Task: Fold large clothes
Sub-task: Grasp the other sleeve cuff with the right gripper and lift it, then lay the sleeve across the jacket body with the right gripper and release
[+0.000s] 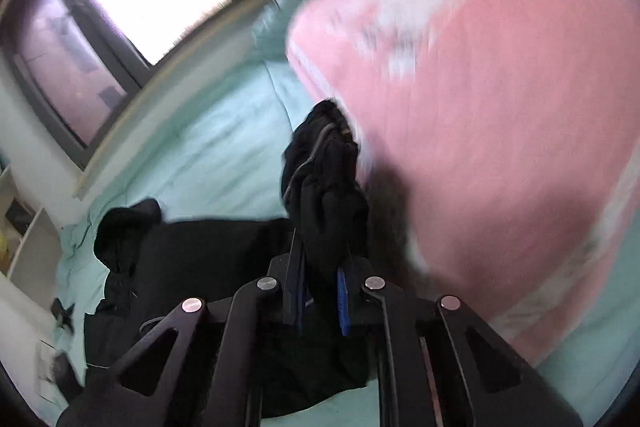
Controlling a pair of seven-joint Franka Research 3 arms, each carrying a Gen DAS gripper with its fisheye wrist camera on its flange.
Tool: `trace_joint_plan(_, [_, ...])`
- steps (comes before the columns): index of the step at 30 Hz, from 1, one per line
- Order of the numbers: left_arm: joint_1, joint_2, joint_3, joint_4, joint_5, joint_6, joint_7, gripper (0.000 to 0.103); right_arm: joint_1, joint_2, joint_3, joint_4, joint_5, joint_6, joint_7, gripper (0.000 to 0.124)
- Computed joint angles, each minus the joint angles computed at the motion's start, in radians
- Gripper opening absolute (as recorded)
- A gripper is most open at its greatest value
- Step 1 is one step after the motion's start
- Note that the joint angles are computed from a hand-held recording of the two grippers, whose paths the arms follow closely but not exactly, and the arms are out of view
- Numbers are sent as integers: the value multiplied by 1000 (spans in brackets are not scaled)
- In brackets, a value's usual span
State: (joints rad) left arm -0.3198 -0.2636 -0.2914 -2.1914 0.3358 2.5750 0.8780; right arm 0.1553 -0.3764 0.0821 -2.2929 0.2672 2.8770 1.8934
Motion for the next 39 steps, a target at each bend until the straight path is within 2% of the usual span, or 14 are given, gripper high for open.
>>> trace_joint_plan(1, [5, -30, -1, -17, 19, 38, -14, 74, -44, -25, 32, -17, -45, 7, 34, 14])
trace_joint_plan(2, [9, -28, -6, -10, 28, 57, -23, 74, -122, -75, 83, -38, -119, -8, 104, 14])
trace_joint_plan(4, [-21, -29, 23, 3, -36, 90, 29, 74, -207, -170, 123, -81, -189, -41, 191, 14])
trace_joint_plan(8, [-81, 56, 56, 73, -207, 87, 157, 74, -283, -322, 109, -162, -229, -108, 268, 13])
trace_joint_plan(10, [-82, 146, 46, 149, -254, -14, 197, 74, -255, -326, 71, -170, -220, -150, 240, 13])
trace_joint_plan(11, [-77, 192, 35, 191, -249, -73, 207, 74, -236, -306, 53, -163, -208, -158, 223, 13])
trace_joint_plan(12, [-69, 210, 21, 205, -201, -90, 183, 74, -218, -298, 36, -167, -197, -161, 206, 12])
trace_joint_plan(14, [-66, 197, 3, 210, -136, -102, 159, 74, -193, -284, 22, -169, -182, -165, 177, 12])
trace_joint_plan(18, [-71, 73, 14, 131, -202, -49, 233, 74, -96, -289, -28, -171, -88, -120, 105, 12])
trace_joint_plan(20, [-70, -18, 27, 75, -219, -31, 250, 74, -65, -281, -17, -145, -65, -114, 76, 12])
trace_joint_plan(24, [-63, -195, 67, -37, -241, -15, 251, 74, -16, -254, 52, -64, -55, -145, 57, 11])
trace_joint_plan(30, [5, -455, 138, -185, -213, -87, 277, 74, 35, -140, 205, 110, -139, -181, 118, 11])
trace_joint_plan(35, [75, -657, 199, -305, -201, -175, 279, 74, 73, 40, 343, 326, -300, -234, 227, 11])
trace_joint_plan(39, [138, -801, 266, -385, -194, -256, 293, 74, 119, 251, 453, 551, -474, -316, 330, 11])
